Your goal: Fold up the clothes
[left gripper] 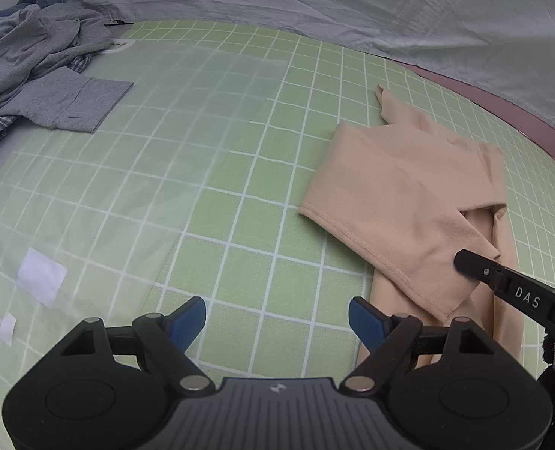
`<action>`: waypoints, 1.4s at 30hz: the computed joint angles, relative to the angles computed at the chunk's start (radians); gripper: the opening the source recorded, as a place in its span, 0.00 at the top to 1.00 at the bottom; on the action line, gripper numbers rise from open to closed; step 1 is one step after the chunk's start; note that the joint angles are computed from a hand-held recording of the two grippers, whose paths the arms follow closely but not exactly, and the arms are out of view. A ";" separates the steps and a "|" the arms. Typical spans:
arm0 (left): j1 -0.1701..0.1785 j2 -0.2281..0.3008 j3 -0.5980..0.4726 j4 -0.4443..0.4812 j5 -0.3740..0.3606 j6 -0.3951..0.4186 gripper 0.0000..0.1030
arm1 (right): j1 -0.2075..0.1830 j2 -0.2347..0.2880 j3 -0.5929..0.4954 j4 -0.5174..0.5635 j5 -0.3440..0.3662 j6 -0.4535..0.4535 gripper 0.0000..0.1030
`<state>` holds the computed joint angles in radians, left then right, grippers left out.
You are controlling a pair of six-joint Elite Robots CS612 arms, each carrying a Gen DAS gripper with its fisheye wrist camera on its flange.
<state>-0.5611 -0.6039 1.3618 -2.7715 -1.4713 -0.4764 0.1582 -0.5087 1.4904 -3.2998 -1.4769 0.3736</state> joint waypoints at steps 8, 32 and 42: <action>-0.009 -0.042 0.079 -0.038 -0.002 0.027 0.18 | 0.009 -0.037 0.079 -0.070 -0.028 0.054 0.98; -0.032 -0.089 0.182 -0.033 -0.111 0.229 0.18 | 0.083 -0.149 0.336 -0.156 -0.212 0.342 0.98; -0.049 -0.096 0.201 -0.008 -0.106 0.271 0.18 | 0.103 -0.170 0.397 -0.140 -0.261 0.399 0.98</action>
<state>-0.6105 -0.7001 1.5627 -2.7792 -1.5773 -0.2051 0.2615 -0.6789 1.8873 -3.4400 -1.7380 0.7726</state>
